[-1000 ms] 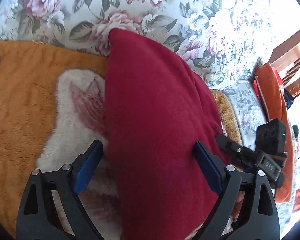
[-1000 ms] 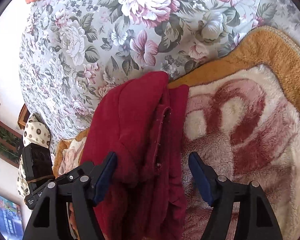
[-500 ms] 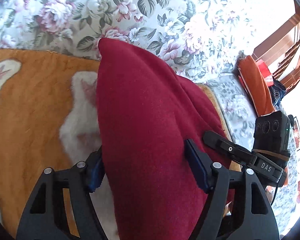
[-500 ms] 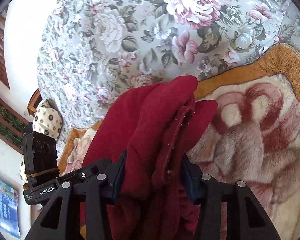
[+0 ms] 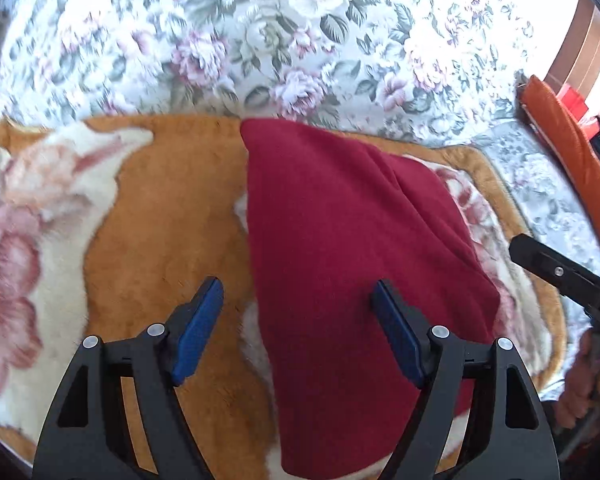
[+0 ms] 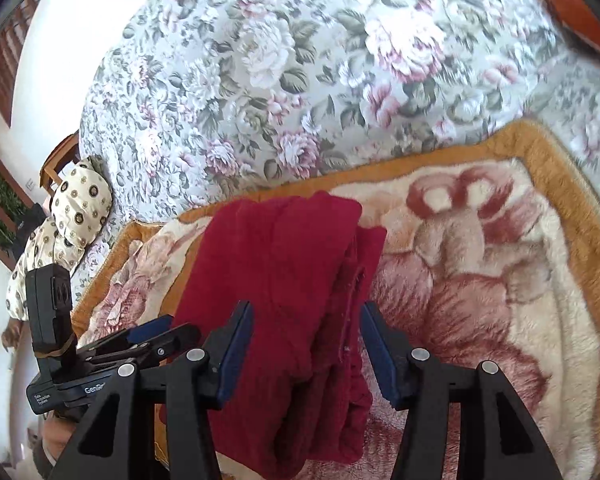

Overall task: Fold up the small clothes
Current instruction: 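Open both grippers and withdraw them from the folded sweatshirt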

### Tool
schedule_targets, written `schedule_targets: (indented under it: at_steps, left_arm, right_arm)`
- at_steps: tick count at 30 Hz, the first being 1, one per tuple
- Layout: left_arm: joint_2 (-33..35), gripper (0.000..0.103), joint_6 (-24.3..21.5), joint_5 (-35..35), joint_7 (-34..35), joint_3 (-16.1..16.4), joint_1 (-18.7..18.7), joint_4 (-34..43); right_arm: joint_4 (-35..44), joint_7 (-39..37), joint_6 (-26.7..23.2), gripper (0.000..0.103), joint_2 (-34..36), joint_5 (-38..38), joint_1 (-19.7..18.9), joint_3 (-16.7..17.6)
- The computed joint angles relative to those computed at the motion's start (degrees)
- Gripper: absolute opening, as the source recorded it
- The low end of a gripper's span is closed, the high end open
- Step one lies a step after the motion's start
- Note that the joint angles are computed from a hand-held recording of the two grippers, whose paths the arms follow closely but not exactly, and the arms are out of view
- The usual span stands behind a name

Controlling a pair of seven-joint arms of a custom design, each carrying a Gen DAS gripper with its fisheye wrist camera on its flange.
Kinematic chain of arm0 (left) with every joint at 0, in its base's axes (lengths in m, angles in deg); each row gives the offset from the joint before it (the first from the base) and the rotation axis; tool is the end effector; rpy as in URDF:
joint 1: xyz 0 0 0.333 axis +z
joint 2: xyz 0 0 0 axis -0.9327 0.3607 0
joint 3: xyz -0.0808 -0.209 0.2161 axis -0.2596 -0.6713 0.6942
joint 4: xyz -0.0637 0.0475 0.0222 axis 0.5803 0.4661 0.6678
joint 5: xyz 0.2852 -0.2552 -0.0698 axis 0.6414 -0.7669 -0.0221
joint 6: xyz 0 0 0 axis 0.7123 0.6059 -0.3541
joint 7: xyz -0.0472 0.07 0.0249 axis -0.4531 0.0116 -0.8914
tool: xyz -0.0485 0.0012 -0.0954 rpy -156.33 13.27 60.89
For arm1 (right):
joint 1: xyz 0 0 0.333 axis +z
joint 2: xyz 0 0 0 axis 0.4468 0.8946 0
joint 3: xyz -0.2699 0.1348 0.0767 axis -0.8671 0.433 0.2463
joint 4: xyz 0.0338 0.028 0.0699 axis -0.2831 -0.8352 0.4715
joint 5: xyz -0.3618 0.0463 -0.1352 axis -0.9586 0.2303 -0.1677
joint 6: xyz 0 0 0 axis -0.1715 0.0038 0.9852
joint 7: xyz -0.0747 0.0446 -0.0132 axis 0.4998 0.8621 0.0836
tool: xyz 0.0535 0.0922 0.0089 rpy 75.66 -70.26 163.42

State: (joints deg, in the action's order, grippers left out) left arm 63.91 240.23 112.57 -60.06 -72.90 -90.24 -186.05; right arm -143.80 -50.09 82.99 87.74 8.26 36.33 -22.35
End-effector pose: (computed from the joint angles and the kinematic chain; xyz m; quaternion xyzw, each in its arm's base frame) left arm 0.5413 -0.3146 0.3474 -0.7228 0.6066 -0.2901 0.1593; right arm 0.5921 0.1381 0.3751 -0.7481 0.5299 -0.0393 0.3975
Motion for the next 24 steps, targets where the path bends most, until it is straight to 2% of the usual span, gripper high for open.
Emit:
schedule_targets:
  at_steps: [2,4,8,10,13,16,20,23,24]
  left_arm:
    - [0.73,0.078,-1.96,-0.15,0.32,-0.08,-0.36,1.31]
    - [1.80,0.078,-1.72,0.52,0.05,0.41,-0.40,2.13]
    - [3.34,0.078,-0.27,2.12,-1.68,1.52,-0.74,2.92]
    - [4.01,0.080,0.42,1.46,-0.89,1.45,-0.38,3.41]
    - [4.87,0.081,0.67,0.12,0.42,1.47,-0.34,4.25]
    - [5.01,0.081,0.41,0.50,-0.07,2.37,-1.41,4.53]
    - [4.24,0.081,-0.85,2.44,-2.28,3.38,-2.74,4.18]
    - [3.40,0.081,-2.56,5.61,-5.90,3.92,-3.77,3.79]
    - [3.10,0.081,-3.31,6.82,-7.27,3.89,-4.01,3.68]
  right_arm:
    - [0.45,0.98,2.01,0.046,0.30,-3.91,1.49,0.14]
    - [1.99,2.92,3.42,0.041,2.29,-8.03,2.59,0.32]
    - [4.34,11.59,6.90,0.040,6.72,-19.54,4.55,-0.89]
    - [5.34,17.47,9.55,0.040,9.08,-27.13,6.64,-3.09]
    - [7.23,22.59,10.16,0.041,11.93,-31.87,6.73,-3.58]
    - [7.21,24.37,11.45,0.041,12.36,-34.52,5.33,-2.08]
    - [3.30,24.63,12.20,0.040,8.29,-34.93,2.43,1.16]
    - [-2.48,16.02,13.48,0.040,2.80,-27.19,-2.01,6.73]
    - [-3.96,14.14,13.72,0.040,1.58,-25.40,-1.94,7.03]
